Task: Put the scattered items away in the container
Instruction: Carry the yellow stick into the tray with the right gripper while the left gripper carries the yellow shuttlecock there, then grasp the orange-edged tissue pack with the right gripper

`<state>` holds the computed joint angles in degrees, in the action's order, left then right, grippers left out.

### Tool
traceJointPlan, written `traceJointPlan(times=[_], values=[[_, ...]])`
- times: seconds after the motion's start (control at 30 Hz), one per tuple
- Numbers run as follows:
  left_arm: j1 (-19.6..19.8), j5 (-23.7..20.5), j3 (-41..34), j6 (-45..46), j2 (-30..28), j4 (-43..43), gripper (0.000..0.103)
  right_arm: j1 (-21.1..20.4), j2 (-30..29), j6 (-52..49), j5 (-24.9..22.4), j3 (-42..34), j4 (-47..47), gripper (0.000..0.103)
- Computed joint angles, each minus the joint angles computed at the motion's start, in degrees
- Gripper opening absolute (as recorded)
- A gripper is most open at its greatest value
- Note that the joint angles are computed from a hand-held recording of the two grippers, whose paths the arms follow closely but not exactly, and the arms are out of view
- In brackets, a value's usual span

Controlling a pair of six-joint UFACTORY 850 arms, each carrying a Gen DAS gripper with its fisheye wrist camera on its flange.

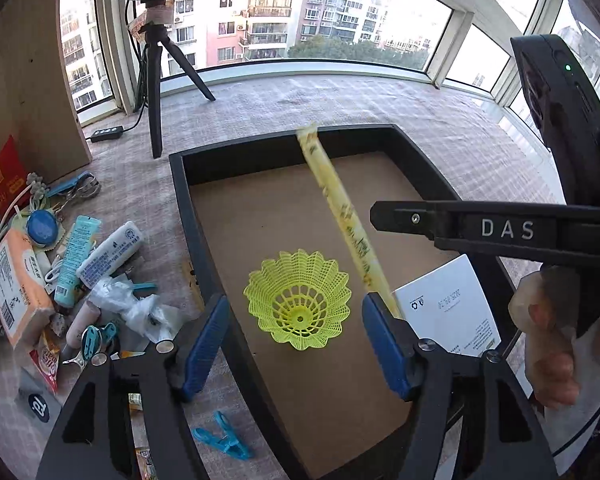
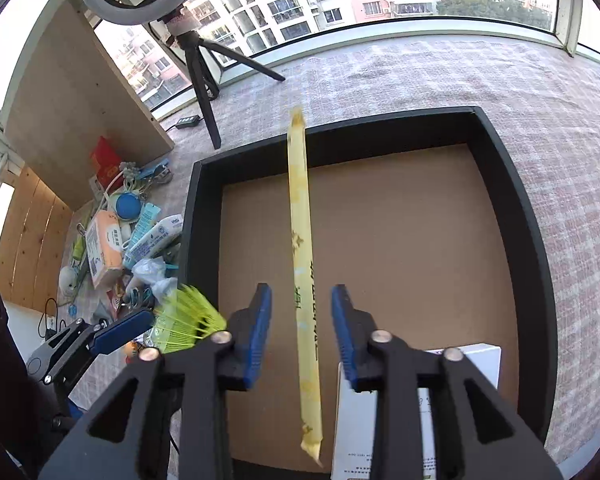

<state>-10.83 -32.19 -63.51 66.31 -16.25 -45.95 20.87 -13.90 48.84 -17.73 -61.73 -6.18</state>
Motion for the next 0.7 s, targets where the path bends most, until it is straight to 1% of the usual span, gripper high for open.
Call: traceJointPlan(times=[0.03, 0.1, 0.2, 0.3, 0.37, 0.47, 0.5, 0.57, 0.63, 0.7], values=[[0.1, 0.9, 0.3, 0.4, 0.2, -0.1, 0.067, 0.0, 0.5, 4.1, 0.7, 0.6, -3.6, 0.056], [1.0, 0.9, 0.0, 0.5, 0.1, -0.4, 0.067, 0.0, 0.9, 8.7, 1.0, 0.8, -7.6, 0.056], [3.1, 0.7, -1.0, 0.9, -0.7, -1.6, 0.067, 0.4, 0.4, 10.3, 1.3, -0.3, -9.5, 0.056], [5.9, -0.3, -3.0, -1.2, -2.2, -1.2, 0.066, 1.4, -0.8, 8.3, 1.9, -2.0, -9.2, 0.056], [8.0, -0.6, -4.2, -1.8, -3.1, -1.4, 0.066, 2.6, -2.1, 11.0, 1.5, -3.8, -13.0, 0.056], [11.2, 0.2, -5.5, -1.6, -4.4, -1.4, 0.066, 4.3, -4.2, 13.3, 1.5, -6.3, -17.4, 0.056], [12.3, 0.3, -6.2, -1.9, -5.0, -0.9, 0.065, 4.7, -5.0, 12.4, 1.5, -7.3, -17.4, 0.056], [14.5, 0.7, -7.7, -3.4, -6.3, 0.2, 0.065, 5.3, -6.9, 8.2, 1.2, -9.7, -14.5, 0.056], [16.7, 0.8, -9.8, -6.0, -8.1, 2.0, 0.065, 5.7, -9.0, 1.9, 1.0, -12.4, -8.8, 0.056], [18.6, -0.1, -12.6, -9.9, -10.4, 4.3, 0.064, 5.9, -11.1, -5.7, 0.6, -15.2, -1.8, 0.056]])
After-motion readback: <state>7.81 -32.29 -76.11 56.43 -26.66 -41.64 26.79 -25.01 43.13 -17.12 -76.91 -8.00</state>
